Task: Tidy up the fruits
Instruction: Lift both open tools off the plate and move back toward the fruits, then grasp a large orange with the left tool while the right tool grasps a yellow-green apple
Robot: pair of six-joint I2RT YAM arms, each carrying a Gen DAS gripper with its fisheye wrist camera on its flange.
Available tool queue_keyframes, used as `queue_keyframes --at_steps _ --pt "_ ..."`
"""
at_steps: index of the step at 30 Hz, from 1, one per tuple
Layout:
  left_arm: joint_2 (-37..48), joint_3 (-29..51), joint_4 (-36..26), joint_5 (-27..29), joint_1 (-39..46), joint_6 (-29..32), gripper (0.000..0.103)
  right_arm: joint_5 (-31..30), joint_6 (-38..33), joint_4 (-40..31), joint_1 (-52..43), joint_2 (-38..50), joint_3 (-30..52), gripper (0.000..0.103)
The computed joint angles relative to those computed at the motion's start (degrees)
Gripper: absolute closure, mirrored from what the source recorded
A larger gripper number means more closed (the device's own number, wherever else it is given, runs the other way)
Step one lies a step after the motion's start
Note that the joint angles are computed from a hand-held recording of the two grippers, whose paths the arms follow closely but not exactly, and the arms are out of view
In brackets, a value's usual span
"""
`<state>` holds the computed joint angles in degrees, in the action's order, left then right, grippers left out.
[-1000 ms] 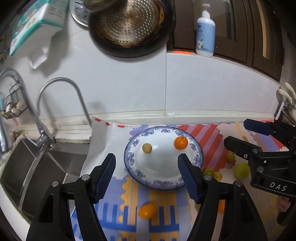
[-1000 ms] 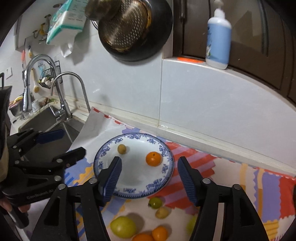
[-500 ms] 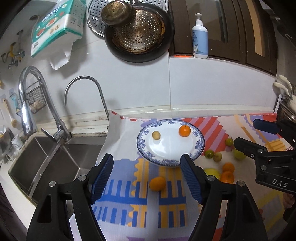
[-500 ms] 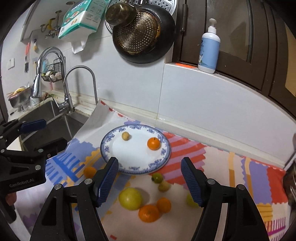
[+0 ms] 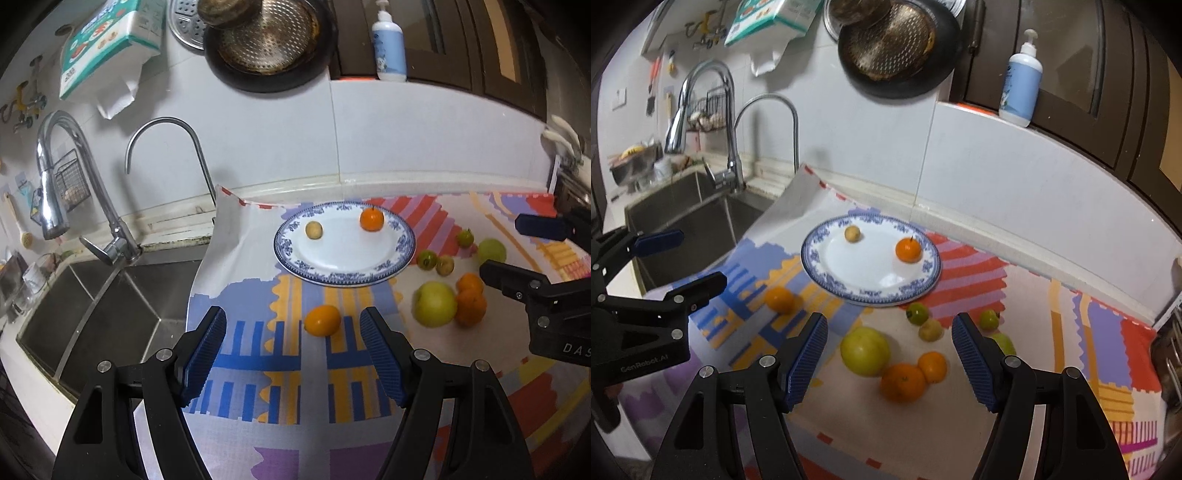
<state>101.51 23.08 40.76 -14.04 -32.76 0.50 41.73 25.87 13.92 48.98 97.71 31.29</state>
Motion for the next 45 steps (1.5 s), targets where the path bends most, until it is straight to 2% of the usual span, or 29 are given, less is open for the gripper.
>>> queue_keyframes --at_steps 4,13,24,26,31,39,43,45 --pt "5.12 1.12 3.41 -0.34 -0.13 1.86 0.029 -1.55 -0.9 -0.28 -0.68 3.53 1.23 0.033" --pt "15.1 8.88 0.05 3.35 1.75 2.61 0.029 -7.66 -4.51 1.37 -4.6 10.7 4.88 0.033" --pt "21.45 16.57 -4.4 6.43 3.15 4.54 0.034 -11.74 -8.36 2.79 -7.57 16.08 8.34 0.034" --pt "22.21 17.92 -5.37 6.6 3.27 4.68 0.035 -13.32 -8.82 2.75 -8.28 16.99 8.99 0.037" --pt "23.88 20.66 -6.94 7.18 3.57 4.76 0.046 -15.91 -9.79 3.21 -9.34 18.93 9.98 0.042" --pt "25.75 23.5 -9.17 8.41 3.76 4.66 0.057 -18.68 -10.52 3.66 -11.31 20.67 10.79 0.051" --pt "26.03 24.15 -9.58 9.33 3.97 4.48 0.066 -18.88 -10.6 4.37 -11.54 20.91 10.8 0.051" --pt "26.1 24.25 -9.54 9.13 3.88 4.6 0.066 -19.0 -10.54 4.75 -11.61 20.9 10.65 0.051"
